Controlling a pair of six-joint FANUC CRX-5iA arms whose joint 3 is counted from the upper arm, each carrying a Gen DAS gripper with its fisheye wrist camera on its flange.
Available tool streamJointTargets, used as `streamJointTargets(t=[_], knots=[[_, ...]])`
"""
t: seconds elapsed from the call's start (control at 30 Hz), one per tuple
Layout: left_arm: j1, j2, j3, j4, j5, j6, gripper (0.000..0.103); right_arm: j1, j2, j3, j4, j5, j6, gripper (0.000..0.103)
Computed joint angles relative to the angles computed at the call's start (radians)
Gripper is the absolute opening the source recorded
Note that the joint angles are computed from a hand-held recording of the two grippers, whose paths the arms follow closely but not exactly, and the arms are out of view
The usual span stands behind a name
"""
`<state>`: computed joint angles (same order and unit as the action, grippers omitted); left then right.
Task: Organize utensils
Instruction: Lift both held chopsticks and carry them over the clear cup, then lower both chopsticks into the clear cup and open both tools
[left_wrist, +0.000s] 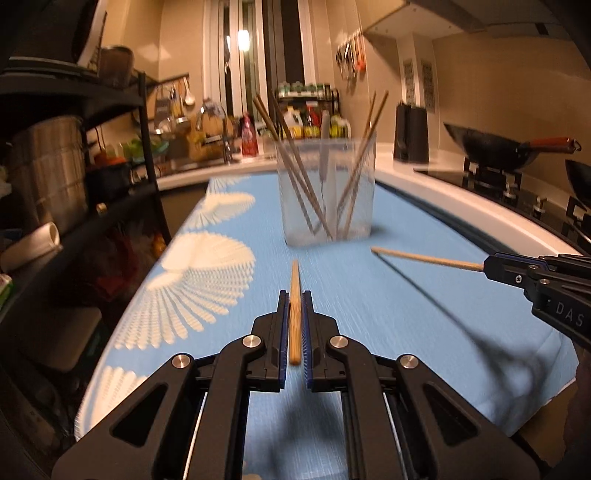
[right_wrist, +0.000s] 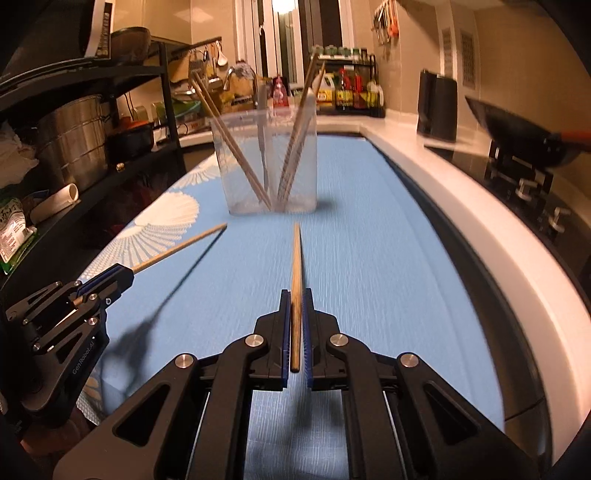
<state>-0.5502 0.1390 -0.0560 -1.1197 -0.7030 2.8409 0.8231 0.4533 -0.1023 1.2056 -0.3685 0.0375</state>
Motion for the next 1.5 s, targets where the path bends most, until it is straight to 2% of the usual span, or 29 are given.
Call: streamJointTargets(t=[0.1, 0.2, 0.4, 0.5, 0.57, 0.6, 0.67, 0.77, 0.87, 1.0, 1.17, 1.23, 1.37, 1.5], knots=[[-0.05, -0.014, 0.0, -0.109, -0.044, 0.069, 0.007, -0.018, -0.027, -0.028, 0.145, 0.003, -0.107, 0.006], [-0.067, -0.028, -0.001, -0.144, -0.053, 0.079, 0.007, -0.027, -0.044, -0.04, 0.235, -0.01, -0.158, 0.006], [-0.04, -0.055, 0.015, -0.095, -0.019, 0.019, 0.007, -0.043, -0.079, -0.048, 0.313, -0.006, -0.209, 0.006], [0.009, -0.081, 0.022, -0.014, 0.042, -0.066, 0.007, -0.052, -0.09, -0.036, 0.32, 0.01, -0.211, 0.006], [0.083, -0.101, 0.025, 0.13, 0.123, -0.201, 0.007, -0.054, -0.094, -0.018, 0.287, 0.028, -0.179, 0.006], [0.132, -0.107, 0.024, 0.241, 0.17, -0.307, 0.006, -0.053, -0.094, -0.004, 0.252, 0.037, -0.142, 0.006], [0.196, -0.113, 0.02, 0.405, 0.221, -0.467, 0.006, -0.028, -0.082, 0.053, 0.075, 0.031, 0.045, 0.006], [0.272, -0.115, 0.014, 0.636, 0.274, -0.705, 0.006, -0.02, -0.073, 0.106, -0.003, 0.028, 0.155, 0.006], [0.335, -0.109, 0.004, 0.871, 0.312, -0.927, 0.006, -0.012, -0.056, 0.189, -0.184, 0.034, 0.323, 0.006], [0.388, -0.084, 0.034, 1.097, 0.311, -1.143, 0.006, -0.005, -0.017, 0.318, -0.378, 0.007, 0.524, 0.006], [0.42, -0.038, 0.121, 1.269, 0.305, -1.318, 0.006, -0.017, 0.044, 0.505, -0.518, -0.009, 0.685, 0.006], [0.425, -0.014, 0.167, 1.305, 0.313, -1.356, 0.006, -0.026, 0.079, 0.594, -0.555, -0.007, 0.727, 0.006], [0.427, 0.058, 0.297, 1.261, 0.297, -1.333, 0.006, -0.037, 0.166, 0.763, -0.539, -0.013, 0.748, 0.006], [0.433, 0.164, 0.437, 1.219, 0.229, -1.288, 0.006, -0.036, 0.32, 1.044, -0.64, -0.11, 0.881, 0.006]])
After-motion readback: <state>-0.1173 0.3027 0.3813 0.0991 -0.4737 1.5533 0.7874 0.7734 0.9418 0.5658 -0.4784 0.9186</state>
